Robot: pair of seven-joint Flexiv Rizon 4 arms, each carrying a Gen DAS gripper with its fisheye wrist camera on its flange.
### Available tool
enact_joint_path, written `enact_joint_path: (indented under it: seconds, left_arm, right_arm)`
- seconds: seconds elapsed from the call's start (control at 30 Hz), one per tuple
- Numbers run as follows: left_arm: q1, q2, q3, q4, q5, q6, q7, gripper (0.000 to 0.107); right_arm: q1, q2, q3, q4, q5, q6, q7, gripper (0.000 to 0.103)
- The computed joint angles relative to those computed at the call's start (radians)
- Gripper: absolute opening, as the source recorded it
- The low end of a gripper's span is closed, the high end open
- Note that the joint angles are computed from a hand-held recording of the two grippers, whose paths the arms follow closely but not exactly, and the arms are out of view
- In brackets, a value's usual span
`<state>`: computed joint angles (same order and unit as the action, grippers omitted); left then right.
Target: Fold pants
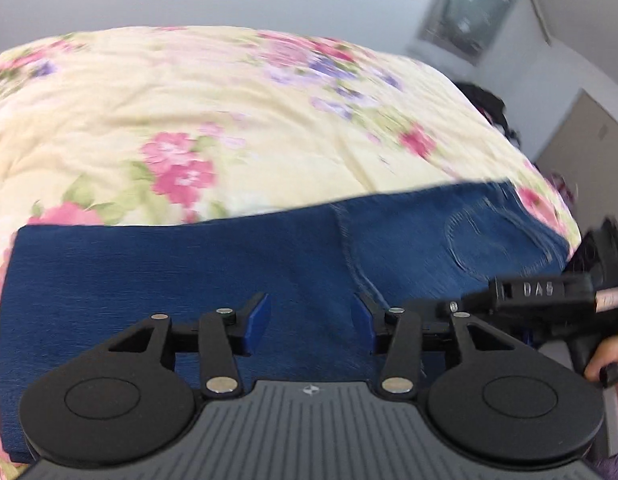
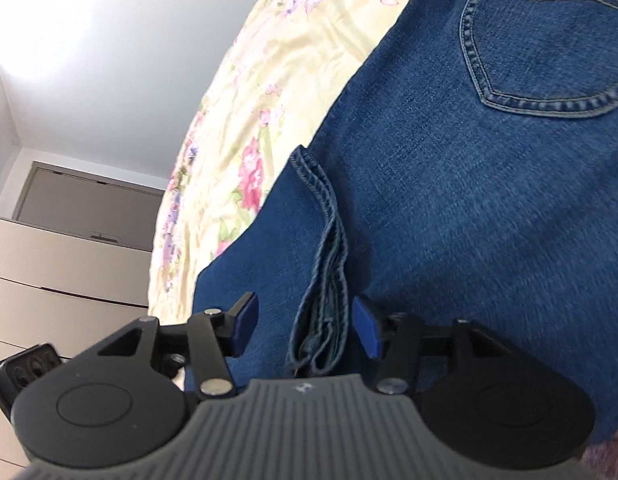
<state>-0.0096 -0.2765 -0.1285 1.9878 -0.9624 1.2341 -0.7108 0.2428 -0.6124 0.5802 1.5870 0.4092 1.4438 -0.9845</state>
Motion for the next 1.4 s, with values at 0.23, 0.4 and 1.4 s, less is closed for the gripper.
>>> enact_joint_path:
  seconds: [0.23,0.4,1.4]
  left_arm:
    - [0.034,-0.038,-0.023,-0.013,-0.172,0.042,0.026,0.055]
    - [0.035,-0.040,-0.022,-0.010,-0.267,0.090,0.061,0.055]
    - [-0.108,-0.003,0.037,-0.031,-0.371,0.294,0.087,0.054]
  right_arm:
    - [-0.045,-0.127,0.071,-0.119,0.046,-0.073,-0.062,0.039]
    - [-0.044,-0.131,0.065,-0.135,0.101,-0.105,-0.094,0.011]
    - [0.045,0.354,-0.490,-0.075,-0.518,-0.358,0.074,0.004]
